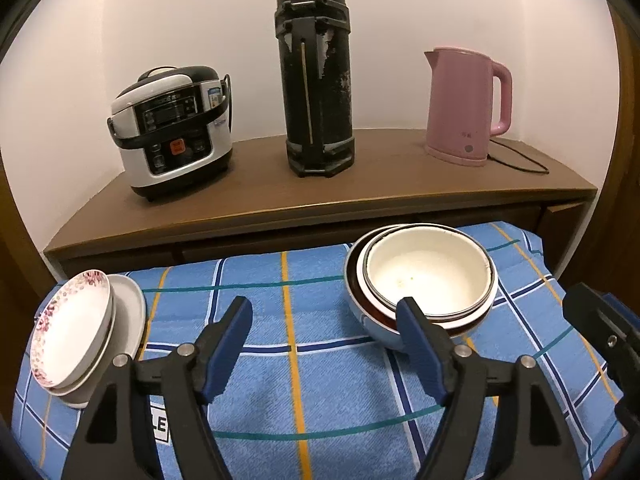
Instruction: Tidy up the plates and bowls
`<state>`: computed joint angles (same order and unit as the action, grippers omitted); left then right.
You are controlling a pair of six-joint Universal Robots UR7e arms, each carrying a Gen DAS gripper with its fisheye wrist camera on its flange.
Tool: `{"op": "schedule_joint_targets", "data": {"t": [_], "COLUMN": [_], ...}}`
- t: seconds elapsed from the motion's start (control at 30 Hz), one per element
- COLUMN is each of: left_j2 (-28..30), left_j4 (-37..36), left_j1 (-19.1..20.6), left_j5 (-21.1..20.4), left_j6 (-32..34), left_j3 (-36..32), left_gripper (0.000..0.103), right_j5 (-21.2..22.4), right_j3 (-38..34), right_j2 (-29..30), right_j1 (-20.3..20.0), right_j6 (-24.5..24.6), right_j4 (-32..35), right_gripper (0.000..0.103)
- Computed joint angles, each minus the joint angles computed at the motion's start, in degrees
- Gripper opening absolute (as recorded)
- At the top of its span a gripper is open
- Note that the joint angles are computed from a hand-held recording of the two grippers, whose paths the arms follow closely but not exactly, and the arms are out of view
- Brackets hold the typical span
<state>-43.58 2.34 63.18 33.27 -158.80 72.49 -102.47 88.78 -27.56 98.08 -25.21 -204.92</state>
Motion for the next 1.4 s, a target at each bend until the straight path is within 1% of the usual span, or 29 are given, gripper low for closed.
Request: {"op": "schedule_joint_targets", "data": {"t": [0.07, 0.17, 0.33, 0.4, 0.47, 0.6, 0.73, 0.77, 0.8, 0.83, 0.87, 0.9, 0.93, 1.03, 1.1, 1.13, 1.17, 1.3, 1.4], "left_j2": [-0.35, -0.77, -0.99, -1.29, -1.43, 0.33, 4.54, 5.32, 6.6, 7.5, 8.29, 8.85, 9.66, 11.39, 12.44, 12.99, 13.56, 15.12, 16.05], "left_j4": [-0.73, -1.89, -0.52, -0.58, -1.67, -0.98, 4.75, 6.2, 8.68, 10.35, 11.57, 12.36, 13.46, 15.63, 16.63, 17.29, 18.09, 19.82, 20.07], "left_j1": [0.04, 0.22, 1.17, 1.54, 1.86, 2.17, 2.93, 3.17, 3.54, 3.82, 4.14, 4.32, 4.57, 4.98, 5.18, 5.29, 5.44, 6.06, 6.26], "left_j5": [0.09, 0.53, 3.4, 4.76, 5.26, 4.74, 4.59, 4.92, 5.32, 5.62, 5.95, 6.07, 6.11, 6.31, 6.14, 5.91, 5.79, 5.69, 5.33], "left_j6": [0.2, 0.62, -2.08, -2.74, -2.58, -2.42, -4.04, -4.78, -6.17, -7.26, -8.17, -8.65, -9.26, -9.98, -10.02, -10.32, -10.77, -11.67, -10.96], "left_j3": [0.41, 0.76, -0.42, -0.71, -1.28, -4.81, -11.61, -12.88, -15.0, -16.52, -17.8, -18.71, -20.0, -22.7, -24.37, -25.26, -26.2, -28.62, -29.81], "left_gripper": [0.076, 0.077, 0.076, 0.076, 0.076, 0.076, 0.076, 0.076, 0.076, 0.076, 0.076, 0.076, 0.076, 0.076, 0.076, 0.076, 0.076, 0.076, 0.076], "right_j5": [0.47, 1.54, 2.53, 2.55, 2.15, 2.15, 1.62, 1.18, 0.87, 0.57, 0.39, 0.74, 1.03, 1.79, 1.72, 1.2, 0.7, 1.77, 2.27], "right_j3": [0.34, 0.41, -0.99, -2.18, -3.9, -7.07, -10.42, -11.43, -12.31, -13.1, -13.84, -14.75, -15.32, -17.47, -18.55, -19.27, -19.99, -21.17, -21.94], "right_j2": [-0.08, -0.22, 0.53, 0.84, 1.32, 2.39, 4.14, 4.74, 5.22, 5.6, 5.87, 6.14, 6.31, 7.23, 7.89, 8.39, 8.85, 9.41, 9.83], "right_j1": [-0.04, -0.09, -0.2, -0.24, -0.27, -0.55, -0.63, -0.64, -0.71, -0.78, -0.88, -1.18, -1.35, -1.88, -1.93, -1.85, -1.81, -2.1, -2.22], "right_j6": [-0.37, -1.34, -2.1, -1.9, -1.8, -0.25, 0.78, 0.98, 1.42, 2.19, 3.24, 5.07, 6.1, 8.87, 9.14, 8.98, 9.07, 10.34, 10.92], "right_j4": [-0.41, -0.11, -1.38, -0.32, 1.93, 6.03, 9.5, 10.38, 11.13, 12.02, 13.09, 14.81, 15.83, 19.05, 20.23, 20.78, 21.53, 23.23, 24.08], "right_gripper": [0.086, 0.089, 0.095, 0.095, 0.095, 0.095, 0.094, 0.093, 0.09, 0.084, 0.081, 0.074, 0.071, 0.069, 0.066, 0.064, 0.063, 0.056, 0.055]}}
